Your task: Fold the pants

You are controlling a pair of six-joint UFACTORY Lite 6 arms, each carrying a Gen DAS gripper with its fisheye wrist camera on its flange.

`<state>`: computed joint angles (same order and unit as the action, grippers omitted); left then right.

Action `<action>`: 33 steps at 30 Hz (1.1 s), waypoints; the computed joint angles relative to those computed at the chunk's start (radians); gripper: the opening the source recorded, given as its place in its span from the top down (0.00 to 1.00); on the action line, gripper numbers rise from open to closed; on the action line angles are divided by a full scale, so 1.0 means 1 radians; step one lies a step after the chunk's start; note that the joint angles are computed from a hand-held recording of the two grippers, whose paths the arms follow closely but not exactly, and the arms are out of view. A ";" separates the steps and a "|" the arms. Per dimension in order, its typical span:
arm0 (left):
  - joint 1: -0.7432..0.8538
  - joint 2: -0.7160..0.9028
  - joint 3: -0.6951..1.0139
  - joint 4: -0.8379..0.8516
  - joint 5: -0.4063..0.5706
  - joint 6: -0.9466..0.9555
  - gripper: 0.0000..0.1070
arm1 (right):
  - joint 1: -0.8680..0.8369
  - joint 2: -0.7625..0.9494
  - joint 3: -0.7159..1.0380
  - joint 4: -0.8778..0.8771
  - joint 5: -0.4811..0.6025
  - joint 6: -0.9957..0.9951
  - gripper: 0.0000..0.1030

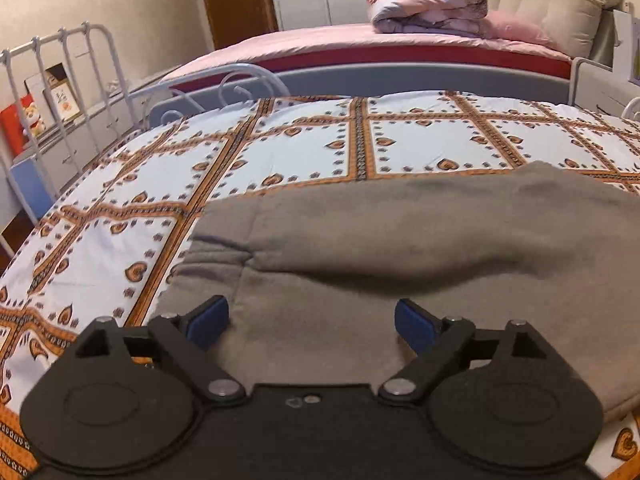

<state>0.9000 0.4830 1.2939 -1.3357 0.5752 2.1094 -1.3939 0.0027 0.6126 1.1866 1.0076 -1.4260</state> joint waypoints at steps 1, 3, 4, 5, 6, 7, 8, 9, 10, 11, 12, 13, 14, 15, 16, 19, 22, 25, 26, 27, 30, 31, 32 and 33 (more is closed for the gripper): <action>0.005 0.004 0.008 0.008 0.014 -0.017 0.22 | -0.062 0.054 0.030 -0.031 0.047 0.027 0.15; 0.007 0.003 0.014 0.017 0.023 -0.048 0.21 | -0.131 0.114 0.061 -0.075 0.085 0.059 0.26; 0.006 0.004 0.016 0.019 0.023 -0.059 0.21 | -0.143 0.144 0.082 -0.090 0.086 0.067 0.33; 0.003 0.004 0.016 0.018 0.018 -0.068 0.21 | -0.148 0.161 0.088 -0.093 0.083 0.061 0.37; -0.001 0.005 0.016 0.017 0.011 -0.072 0.20 | -0.150 0.181 0.100 -0.095 0.078 0.059 0.42; -0.005 0.004 0.014 0.015 0.003 -0.075 0.20 | -0.152 0.204 0.116 -0.098 0.075 0.054 0.46; -0.008 0.001 0.011 0.012 -0.003 -0.075 0.20 | -0.139 0.217 0.120 -0.094 0.063 0.051 0.48; -0.010 0.000 0.009 0.010 -0.009 -0.076 0.20 | -0.134 0.221 0.120 -0.091 0.049 0.051 0.52; -0.012 -0.001 0.007 0.008 -0.013 -0.075 0.20 | -0.128 0.235 0.117 -0.076 0.041 0.042 0.56; -0.012 -0.003 0.003 0.006 -0.016 -0.068 0.20 | -0.120 0.263 0.130 -0.066 0.043 0.043 0.57; -0.012 -0.006 -0.002 0.003 -0.020 -0.055 0.20 | -0.104 0.281 0.134 -0.055 0.034 0.053 0.59; -0.011 -0.009 -0.008 0.000 -0.023 -0.041 0.20 | -0.105 0.300 0.130 -0.048 0.025 0.040 0.61; -0.009 -0.011 -0.012 -0.001 -0.023 -0.027 0.20 | -0.110 0.306 0.122 -0.042 0.020 0.029 0.63; -0.007 -0.014 -0.018 0.000 -0.022 -0.017 0.20 | -0.106 0.317 0.121 -0.026 0.017 0.026 0.65; -0.005 -0.018 -0.022 0.002 -0.022 -0.009 0.20 | -0.100 0.330 0.121 -0.014 0.015 0.022 0.67; -0.001 -0.037 -0.038 0.021 -0.011 -0.025 0.18 | -0.052 0.315 0.102 0.020 -0.039 -0.032 0.78; 0.007 -0.093 -0.067 0.050 0.031 -0.093 0.22 | -0.015 0.241 0.055 0.066 -0.069 -0.113 0.83; 0.059 -0.181 -0.132 0.030 0.219 -0.100 0.21 | -0.061 0.196 0.032 0.082 0.004 -0.116 0.84; 0.055 -0.233 -0.194 -0.007 0.222 -0.051 0.20 | -0.070 0.178 0.023 0.087 0.025 -0.126 0.84; 0.047 -0.261 -0.238 -0.024 0.219 -0.020 0.19 | -0.073 0.158 0.014 0.079 0.025 -0.130 0.84; -0.057 -0.291 -0.335 0.062 0.048 -0.064 0.24 | 0.015 0.173 0.018 0.037 -0.147 -0.101 0.84; -0.094 -0.294 -0.375 0.069 -0.016 -0.055 0.27 | 0.028 0.168 0.005 0.060 -0.167 -0.124 0.84; -0.118 -0.324 -0.432 0.033 -0.065 -0.013 0.28 | 0.027 0.136 -0.009 0.069 -0.156 -0.137 0.84; -0.121 -0.372 -0.487 -0.044 -0.073 0.044 0.28 | 0.011 0.113 -0.019 0.072 -0.125 -0.150 0.84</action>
